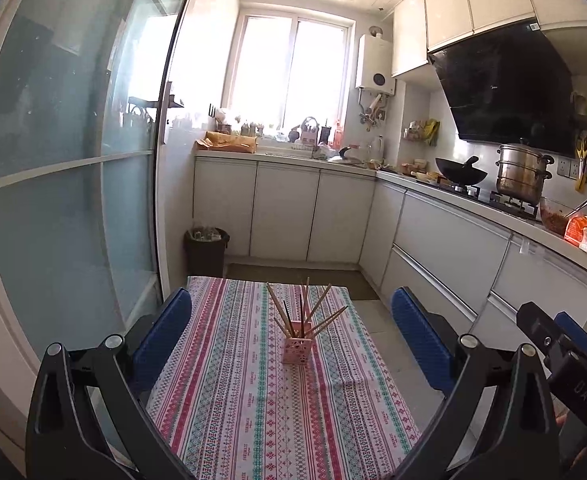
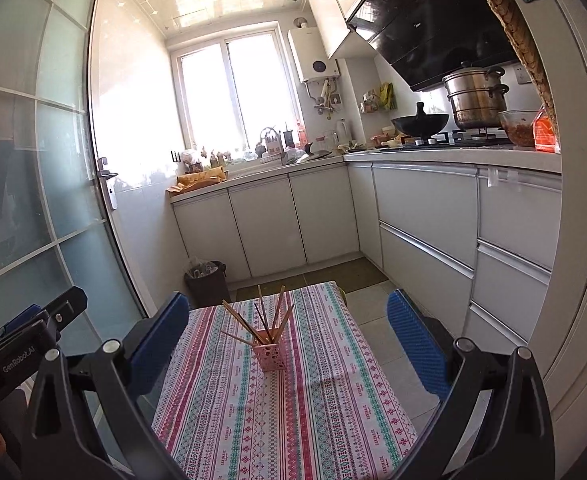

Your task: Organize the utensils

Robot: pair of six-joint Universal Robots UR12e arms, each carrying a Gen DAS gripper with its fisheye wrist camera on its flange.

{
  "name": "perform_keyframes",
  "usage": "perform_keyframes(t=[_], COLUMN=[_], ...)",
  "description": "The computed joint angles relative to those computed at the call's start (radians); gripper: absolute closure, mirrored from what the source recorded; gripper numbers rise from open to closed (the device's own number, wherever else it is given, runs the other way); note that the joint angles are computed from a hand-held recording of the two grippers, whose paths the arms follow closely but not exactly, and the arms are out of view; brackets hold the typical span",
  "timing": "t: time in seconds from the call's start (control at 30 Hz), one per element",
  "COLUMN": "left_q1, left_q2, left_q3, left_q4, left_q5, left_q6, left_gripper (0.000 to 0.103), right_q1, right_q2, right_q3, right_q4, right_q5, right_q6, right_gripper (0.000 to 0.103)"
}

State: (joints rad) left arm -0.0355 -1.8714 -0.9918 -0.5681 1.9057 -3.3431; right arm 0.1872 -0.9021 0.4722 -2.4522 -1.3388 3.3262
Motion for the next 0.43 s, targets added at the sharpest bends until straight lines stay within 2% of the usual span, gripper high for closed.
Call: perform_keyframes(t=[0.3, 0.43], left_q1=[-0.002, -0.007], left_q2=[-0.003, -0.003], left_q3=[0.015, 0.005], left_q4=[-0.038, 0.009], left_q5=[0.01, 0.028], left_q6=[-0.012, 0.002], left_gripper=[0.007, 0.007], right_q1=[-0.001, -0.001], right_q2=[-0.004, -0.002], right_q3=[0.003, -0.002], right_q4=[0.001, 0.004], right_q5=[0.003, 0.002], right_q6=[0.002, 0.003], right_gripper=[0.006, 0.006])
